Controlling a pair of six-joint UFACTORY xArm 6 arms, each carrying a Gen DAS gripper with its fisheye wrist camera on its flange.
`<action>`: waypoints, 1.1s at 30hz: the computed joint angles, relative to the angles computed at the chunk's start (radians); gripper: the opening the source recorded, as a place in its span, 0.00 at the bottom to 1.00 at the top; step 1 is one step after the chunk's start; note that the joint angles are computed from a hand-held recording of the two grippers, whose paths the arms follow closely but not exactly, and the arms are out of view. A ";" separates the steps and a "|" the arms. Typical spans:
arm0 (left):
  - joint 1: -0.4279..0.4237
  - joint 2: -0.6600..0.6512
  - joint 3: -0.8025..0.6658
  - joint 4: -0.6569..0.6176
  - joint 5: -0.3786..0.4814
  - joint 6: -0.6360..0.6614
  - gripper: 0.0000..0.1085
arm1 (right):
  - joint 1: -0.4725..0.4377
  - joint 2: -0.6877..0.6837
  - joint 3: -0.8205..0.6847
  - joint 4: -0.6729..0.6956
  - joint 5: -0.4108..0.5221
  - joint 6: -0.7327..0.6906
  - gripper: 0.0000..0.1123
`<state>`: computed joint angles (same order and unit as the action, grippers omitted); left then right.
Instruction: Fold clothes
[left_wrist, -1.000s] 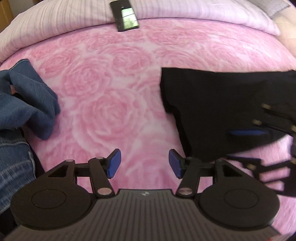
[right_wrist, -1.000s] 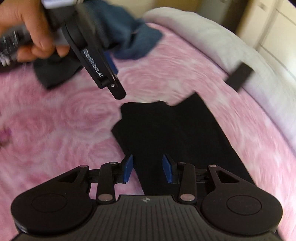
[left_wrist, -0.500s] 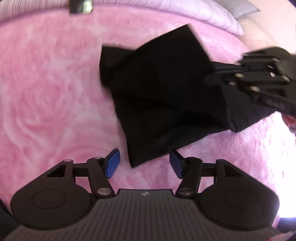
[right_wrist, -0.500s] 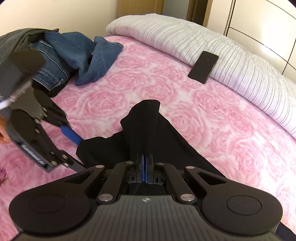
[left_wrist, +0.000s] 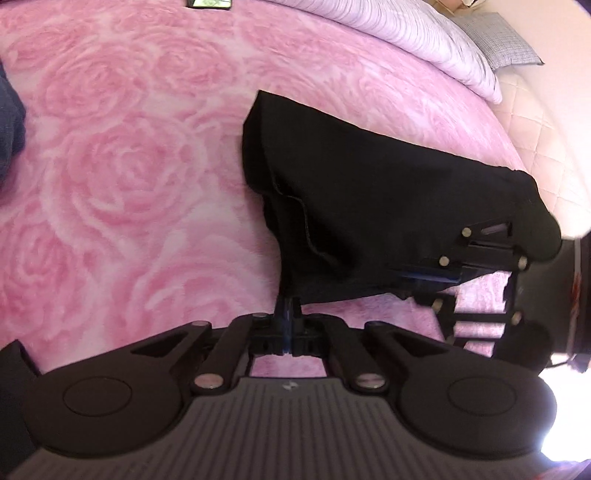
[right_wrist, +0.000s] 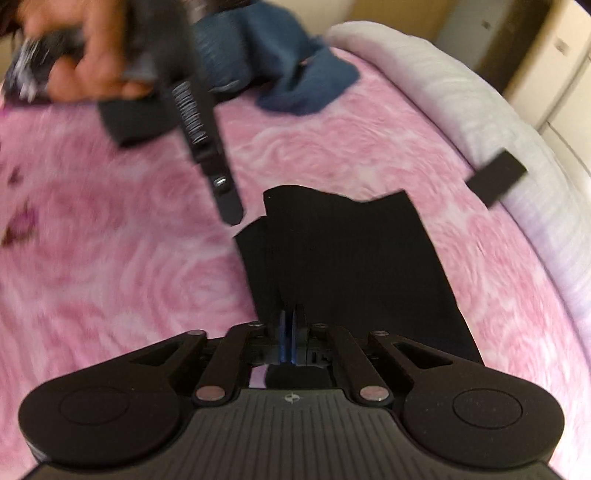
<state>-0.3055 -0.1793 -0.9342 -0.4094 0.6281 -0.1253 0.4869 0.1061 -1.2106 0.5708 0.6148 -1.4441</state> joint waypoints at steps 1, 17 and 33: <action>0.001 -0.003 0.001 0.011 0.003 -0.006 0.00 | 0.013 -0.007 0.025 -0.003 -0.037 -0.013 0.32; -0.050 -0.067 0.035 0.417 -0.057 -0.083 0.59 | 0.062 0.022 0.037 0.089 -0.235 0.120 0.02; -0.191 0.465 -0.636 0.417 -0.133 0.196 0.58 | -0.229 -0.087 -0.077 0.251 -0.184 0.662 0.02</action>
